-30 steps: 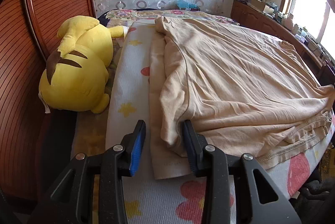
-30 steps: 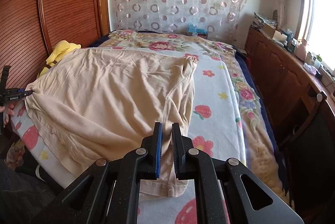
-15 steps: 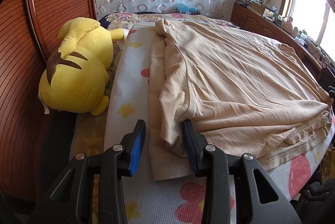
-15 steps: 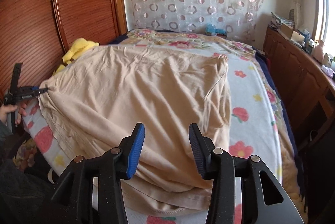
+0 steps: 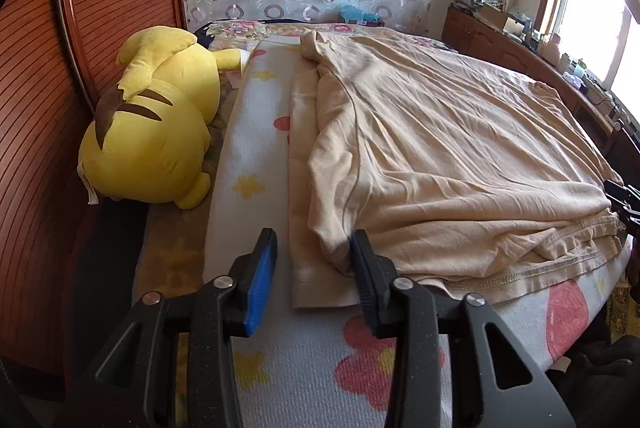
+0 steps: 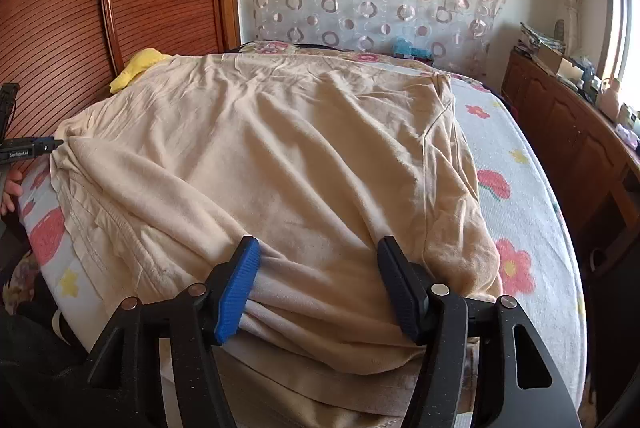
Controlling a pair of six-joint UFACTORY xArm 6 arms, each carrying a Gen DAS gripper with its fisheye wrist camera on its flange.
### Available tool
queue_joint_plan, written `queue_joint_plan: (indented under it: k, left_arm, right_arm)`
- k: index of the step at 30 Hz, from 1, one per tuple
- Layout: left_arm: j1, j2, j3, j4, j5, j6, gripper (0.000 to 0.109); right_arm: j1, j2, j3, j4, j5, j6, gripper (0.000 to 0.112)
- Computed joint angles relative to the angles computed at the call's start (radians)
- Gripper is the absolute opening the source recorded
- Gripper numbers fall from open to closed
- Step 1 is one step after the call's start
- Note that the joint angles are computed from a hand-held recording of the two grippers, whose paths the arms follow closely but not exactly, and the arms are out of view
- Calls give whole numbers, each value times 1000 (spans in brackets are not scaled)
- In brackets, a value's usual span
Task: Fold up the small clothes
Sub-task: 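Press the folded shirt flat with both open tools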
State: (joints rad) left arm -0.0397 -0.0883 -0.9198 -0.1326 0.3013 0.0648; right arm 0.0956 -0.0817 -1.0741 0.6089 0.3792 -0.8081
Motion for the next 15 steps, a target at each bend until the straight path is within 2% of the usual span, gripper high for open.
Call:
queue_joint_plan:
  k: [2, 7, 11, 15]
  left_arm:
    - [-6, -1, -6, -43, 15, 31, 57]
    - [-11, 16, -32, -35, 40, 16, 69]
    - [-9, 34, -47, 62, 35, -63, 70]
    - [-9, 34, -43, 65, 26, -68, 72]
  right_arm:
    - [7, -3, 13, 9, -18, -11, 65]
    - [7, -20, 36, 39, -25, -39, 65]
    - [6, -20, 35, 40, -24, -41, 65]
    - [5, -25, 40, 44, -25, -45, 65]
